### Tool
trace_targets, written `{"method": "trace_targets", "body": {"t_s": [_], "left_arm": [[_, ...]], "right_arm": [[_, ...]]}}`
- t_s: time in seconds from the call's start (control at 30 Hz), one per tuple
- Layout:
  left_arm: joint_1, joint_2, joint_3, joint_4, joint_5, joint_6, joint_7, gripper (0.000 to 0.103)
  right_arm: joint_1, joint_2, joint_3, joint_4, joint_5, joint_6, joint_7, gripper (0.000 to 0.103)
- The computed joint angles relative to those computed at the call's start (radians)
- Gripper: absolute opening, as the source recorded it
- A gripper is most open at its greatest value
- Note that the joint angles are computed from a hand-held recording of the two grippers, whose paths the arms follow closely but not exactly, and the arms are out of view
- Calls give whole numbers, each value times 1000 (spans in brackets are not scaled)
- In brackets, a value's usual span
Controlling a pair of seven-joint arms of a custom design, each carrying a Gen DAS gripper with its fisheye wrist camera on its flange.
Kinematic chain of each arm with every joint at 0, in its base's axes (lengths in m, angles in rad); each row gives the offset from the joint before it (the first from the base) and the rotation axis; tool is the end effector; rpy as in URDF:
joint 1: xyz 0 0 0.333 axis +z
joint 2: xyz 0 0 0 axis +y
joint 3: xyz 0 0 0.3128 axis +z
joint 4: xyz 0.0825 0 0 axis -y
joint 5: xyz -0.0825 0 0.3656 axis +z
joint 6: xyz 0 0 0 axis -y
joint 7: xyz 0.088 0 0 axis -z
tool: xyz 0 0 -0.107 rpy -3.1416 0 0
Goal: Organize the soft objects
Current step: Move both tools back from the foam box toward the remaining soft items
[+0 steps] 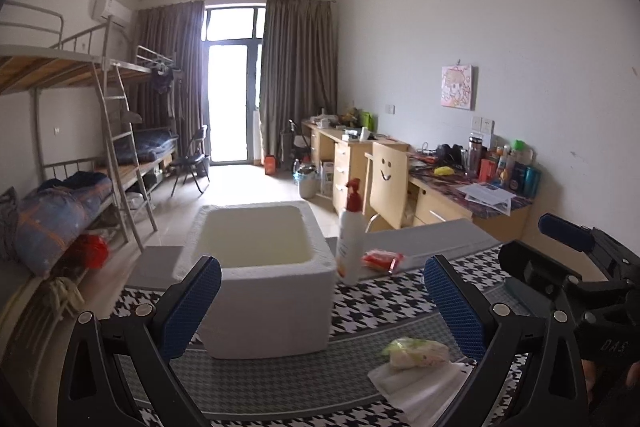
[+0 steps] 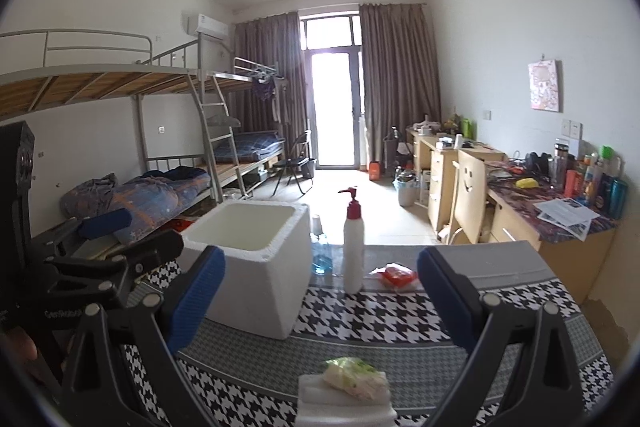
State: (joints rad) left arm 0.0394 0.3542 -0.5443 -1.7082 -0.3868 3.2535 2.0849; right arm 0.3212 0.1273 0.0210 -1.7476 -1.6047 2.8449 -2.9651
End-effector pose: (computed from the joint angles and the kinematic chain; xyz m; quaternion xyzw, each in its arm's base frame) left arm 0.6272 -0.2355 0.5551 -0.4346 0.6920 -0.5021 0.2832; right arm 0.5635 0.2560 0.5621 -0.5590 0.5713 -0.4056 0.4435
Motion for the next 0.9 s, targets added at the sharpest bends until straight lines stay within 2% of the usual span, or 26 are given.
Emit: {"method": "trace_targets", "body": {"t_s": [0.1,0.13,0.2,0.27,0.37,0.47,0.57,0.7,0.9], "left_arm": [[18,11,-32,1,-1,-2,10,102],[44,18,-65,1,-5,-1,20,102],[60,20,-87,-3,-10,-5,26,102],[99,21,-139,-20,-18,4,43,102],[123,23,-172,-37,-15,11,54,102],[142,21,-201,-69,11,48,57,102],[194,30,-259,-96,55,66,35,102],[226,46,-295,-110,113,54,-1,102],[234,61,-305,-131,183,61,-51,102]], "right_arm": [[-2,-18,0,-27,-3,-20,17,98],[-5,-22,0,-34,-2,-20,25,98],[-11,-34,1,-55,-2,-19,35,98],[-14,-47,5,-72,-6,-34,37,98],[-17,-69,15,-100,-30,-59,60,98],[-24,-85,22,-124,-31,-68,64,98],[-28,-101,30,-151,-24,-90,61,98],[-35,-123,39,-189,-35,-109,76,98],[-48,-141,44,-232,-35,-110,91,98]]}}
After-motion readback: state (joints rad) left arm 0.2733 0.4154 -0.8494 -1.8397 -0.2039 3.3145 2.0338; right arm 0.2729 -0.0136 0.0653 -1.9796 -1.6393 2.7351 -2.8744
